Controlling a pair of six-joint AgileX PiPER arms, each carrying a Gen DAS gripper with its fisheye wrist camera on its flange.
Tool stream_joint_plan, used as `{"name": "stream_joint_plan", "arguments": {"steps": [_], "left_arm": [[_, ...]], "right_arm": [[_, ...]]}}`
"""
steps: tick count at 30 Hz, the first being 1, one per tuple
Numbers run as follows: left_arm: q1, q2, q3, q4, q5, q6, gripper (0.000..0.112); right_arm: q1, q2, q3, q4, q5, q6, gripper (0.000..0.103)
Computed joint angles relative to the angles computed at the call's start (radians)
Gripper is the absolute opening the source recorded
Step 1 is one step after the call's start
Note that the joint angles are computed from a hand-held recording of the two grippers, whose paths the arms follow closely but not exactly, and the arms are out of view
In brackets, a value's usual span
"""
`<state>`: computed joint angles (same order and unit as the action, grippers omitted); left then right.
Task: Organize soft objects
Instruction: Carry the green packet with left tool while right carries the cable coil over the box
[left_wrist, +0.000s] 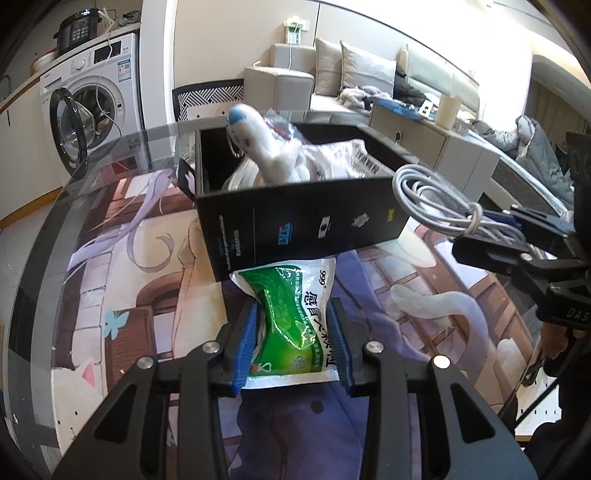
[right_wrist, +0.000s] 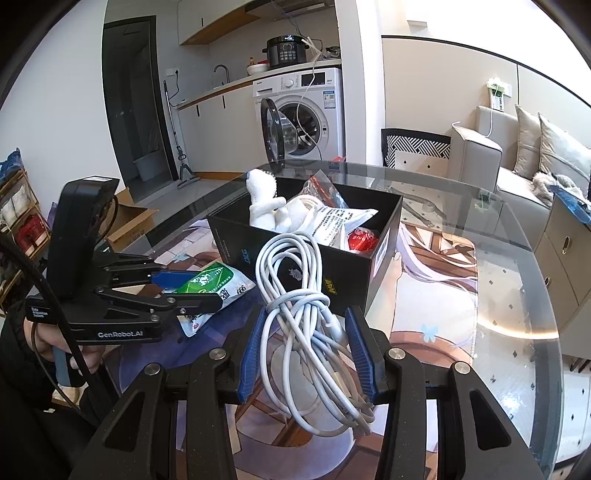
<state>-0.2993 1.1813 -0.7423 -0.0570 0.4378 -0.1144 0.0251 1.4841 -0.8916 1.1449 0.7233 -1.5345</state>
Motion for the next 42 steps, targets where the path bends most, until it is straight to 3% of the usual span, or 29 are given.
{"name": "stream_joint_plan", "arguments": {"steps": [17,42], "left_arm": [[0.042,-0.094,-0.038,0.048,-0.029,-0.05,0.036],[0.105,0.079,-0.204,0.041,-0.076,-0.011,0.036]], "right_arm": [[0.007,-0.043,-0.039,0.048,-0.01,0.068,0.044],[0.129,0.1,-0.256,-0.001,-0.096,0.257,0.044]]}}
